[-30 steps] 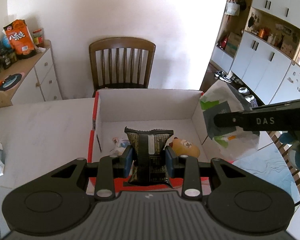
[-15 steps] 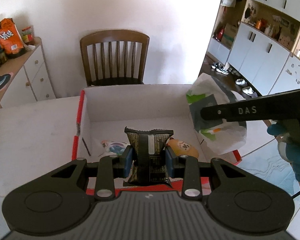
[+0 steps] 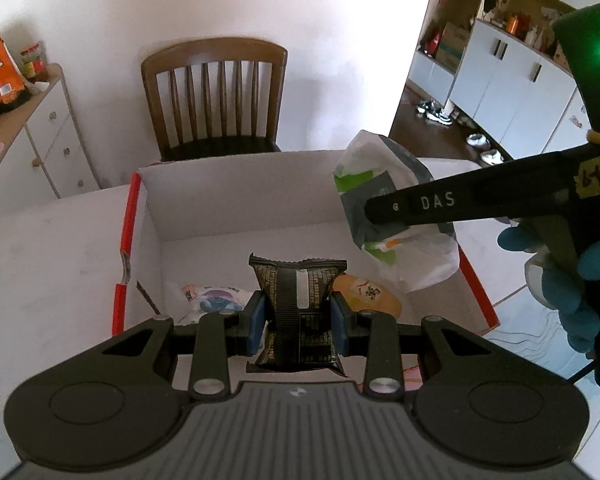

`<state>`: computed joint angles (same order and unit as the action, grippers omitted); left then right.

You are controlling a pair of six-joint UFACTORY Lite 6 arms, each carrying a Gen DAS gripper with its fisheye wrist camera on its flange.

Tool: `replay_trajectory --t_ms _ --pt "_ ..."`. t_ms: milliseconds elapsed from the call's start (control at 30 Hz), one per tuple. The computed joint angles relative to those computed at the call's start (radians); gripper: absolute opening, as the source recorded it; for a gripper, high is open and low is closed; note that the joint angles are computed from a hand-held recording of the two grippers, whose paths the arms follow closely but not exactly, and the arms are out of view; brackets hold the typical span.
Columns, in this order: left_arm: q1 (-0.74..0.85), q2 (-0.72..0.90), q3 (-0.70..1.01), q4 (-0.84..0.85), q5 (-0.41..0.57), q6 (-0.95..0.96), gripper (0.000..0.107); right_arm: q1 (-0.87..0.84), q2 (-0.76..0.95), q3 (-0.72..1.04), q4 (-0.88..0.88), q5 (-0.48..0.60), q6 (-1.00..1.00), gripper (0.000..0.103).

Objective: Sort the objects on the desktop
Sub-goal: 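Carry the dark packet to the red box while the right tool carries the white-blue packet, then lower both packets into the red box and open both tools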

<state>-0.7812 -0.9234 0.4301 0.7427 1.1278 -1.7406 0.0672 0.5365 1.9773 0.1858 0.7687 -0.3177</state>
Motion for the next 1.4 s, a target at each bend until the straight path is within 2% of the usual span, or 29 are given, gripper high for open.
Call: replay_trajectory --t_ms 133,433,700,867,1167,1333,1400 --pt "0.113 0.019 -0.011 -0.041 -0.106 0.093 0.032 0.006 0.046 0.042 -0.025 -0.005 0.019 0.019" --pt "0.304 0.074 -0.031 -0.114 -0.265 0.281 0.032 0.013 0.118 0.105 -0.052 -0.016 -0.017 0.019" --pt "0.373 0.128 -0.048 -0.151 -0.382 0.358 0.032 0.076 0.140 0.070 -0.162 -0.065 -0.097 0.020" --pt "0.442 0.165 -0.042 -0.206 -0.456 0.431 0.032 0.099 0.211 0.160 -0.178 -0.027 -0.101 0.020" --pt "0.519 0.223 -0.020 -0.268 -0.529 0.527 0.032 0.117 0.377 0.381 -0.214 0.075 -0.038 0.020" --pt "0.538 0.213 -0.014 -0.293 -0.526 0.552 0.032 0.135 0.459 0.503 -0.232 0.134 0.011 0.020" --pt "0.539 0.197 -0.012 -0.302 -0.515 0.557 0.032 0.138 0.477 0.528 -0.230 0.147 0.016 0.023"
